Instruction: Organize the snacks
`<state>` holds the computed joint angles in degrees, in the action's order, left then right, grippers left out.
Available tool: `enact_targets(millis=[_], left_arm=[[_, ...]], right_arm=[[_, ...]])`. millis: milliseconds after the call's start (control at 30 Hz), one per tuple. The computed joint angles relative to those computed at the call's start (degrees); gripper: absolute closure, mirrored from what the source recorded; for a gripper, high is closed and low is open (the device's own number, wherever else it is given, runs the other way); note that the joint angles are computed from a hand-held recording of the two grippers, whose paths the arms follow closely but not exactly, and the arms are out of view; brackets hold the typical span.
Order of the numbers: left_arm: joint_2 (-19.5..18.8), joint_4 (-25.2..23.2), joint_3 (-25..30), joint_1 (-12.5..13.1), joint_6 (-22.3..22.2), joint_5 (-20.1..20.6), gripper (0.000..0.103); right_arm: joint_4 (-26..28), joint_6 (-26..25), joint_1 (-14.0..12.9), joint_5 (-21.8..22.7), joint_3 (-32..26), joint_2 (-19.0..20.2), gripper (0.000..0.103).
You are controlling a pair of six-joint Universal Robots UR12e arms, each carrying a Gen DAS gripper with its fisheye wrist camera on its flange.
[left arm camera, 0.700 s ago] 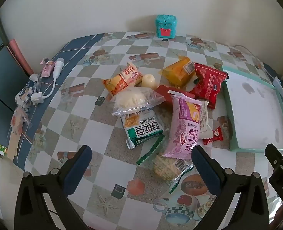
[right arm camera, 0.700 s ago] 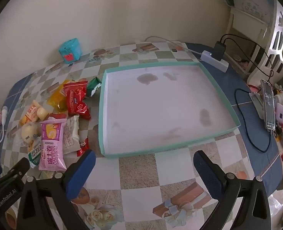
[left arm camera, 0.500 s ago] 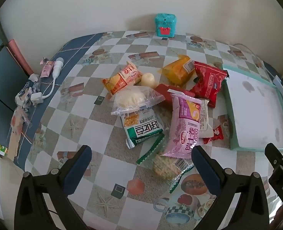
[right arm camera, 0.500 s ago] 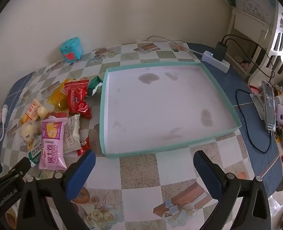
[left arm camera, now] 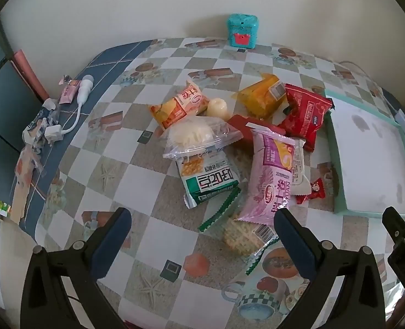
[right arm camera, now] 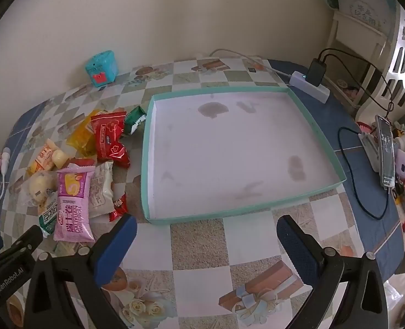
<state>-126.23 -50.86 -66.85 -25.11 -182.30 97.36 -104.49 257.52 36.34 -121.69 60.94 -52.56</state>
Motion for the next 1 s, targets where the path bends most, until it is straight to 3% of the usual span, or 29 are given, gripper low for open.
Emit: enact_targets(millis=[1000], left_arm=[[-0.36, -1.61, 0.61, 0.09, -0.77, 0.32, 0.0]], right_arm=[[-0.12, -0.16, -0.05, 0.28, 0.16, -0.04, 0.0]])
